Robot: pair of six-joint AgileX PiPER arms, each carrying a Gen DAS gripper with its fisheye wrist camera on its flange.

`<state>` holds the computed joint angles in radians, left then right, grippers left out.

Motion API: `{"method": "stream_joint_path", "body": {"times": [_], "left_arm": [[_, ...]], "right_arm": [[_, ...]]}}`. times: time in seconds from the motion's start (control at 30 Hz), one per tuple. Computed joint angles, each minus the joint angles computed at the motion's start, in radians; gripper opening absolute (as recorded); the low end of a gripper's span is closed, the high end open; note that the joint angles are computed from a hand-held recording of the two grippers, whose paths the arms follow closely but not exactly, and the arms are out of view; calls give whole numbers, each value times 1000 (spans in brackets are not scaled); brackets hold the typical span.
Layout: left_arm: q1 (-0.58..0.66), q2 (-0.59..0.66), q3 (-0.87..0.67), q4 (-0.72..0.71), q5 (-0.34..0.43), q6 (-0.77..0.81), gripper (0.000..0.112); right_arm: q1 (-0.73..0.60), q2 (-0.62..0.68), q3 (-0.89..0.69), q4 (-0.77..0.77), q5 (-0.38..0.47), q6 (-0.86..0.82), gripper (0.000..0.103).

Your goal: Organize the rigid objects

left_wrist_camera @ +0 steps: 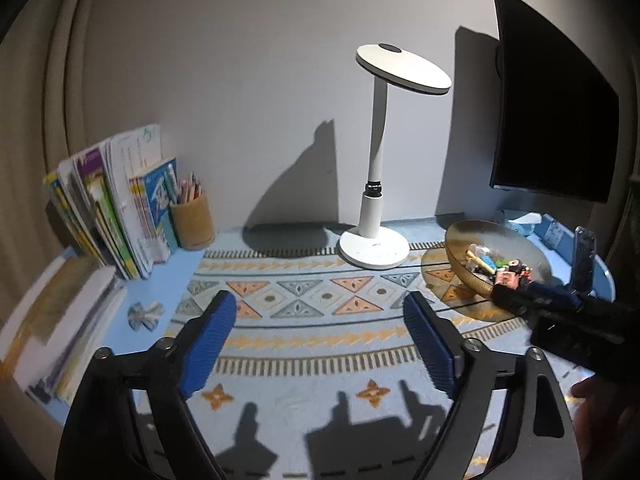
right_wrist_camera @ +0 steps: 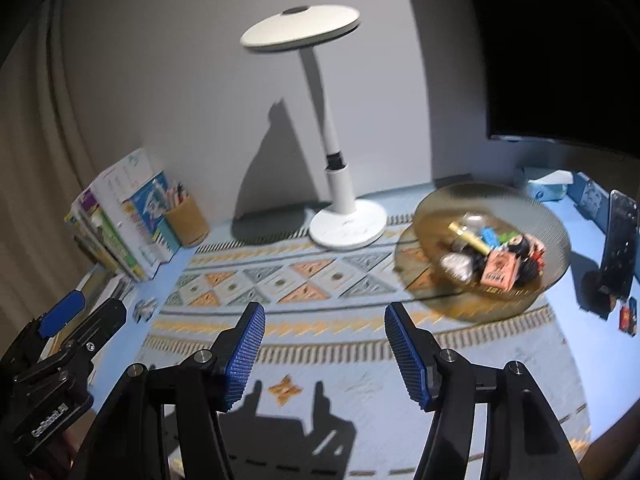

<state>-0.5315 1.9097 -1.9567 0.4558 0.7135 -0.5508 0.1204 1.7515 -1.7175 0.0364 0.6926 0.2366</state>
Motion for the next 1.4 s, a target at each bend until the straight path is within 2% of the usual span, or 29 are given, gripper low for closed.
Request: {"method": "stream_joint_path", "body": {"times": [0.07, 0.23, 0.63, 0.77, 0.97, 1.13, 1.4], "left_arm": [[12, -27, 60, -37, -32, -6, 87], [8, -33, 99, -78, -35, 5, 87], [-47, -68, 105, 21, -15, -48, 88], [-65, -98, 123, 59, -9, -69, 97], [-78, -161, 183, 113, -15, -126, 102], [-64, -194, 218, 71, -9, -110, 102], [-36, -227, 244, -1, 5, -55, 102]], "right_arm": [[26, -1, 20, -36, 1, 32, 61], [61, 15, 25, -104, 45, 96, 61], [71, 19, -12, -133, 101, 127, 61], [76, -2, -5, -146, 103, 146, 61], [96, -56, 43, -190, 92, 192, 61], [111, -82, 69, -197, 104, 214, 61], [179, -83, 28, -291, 164, 261, 62]]}}
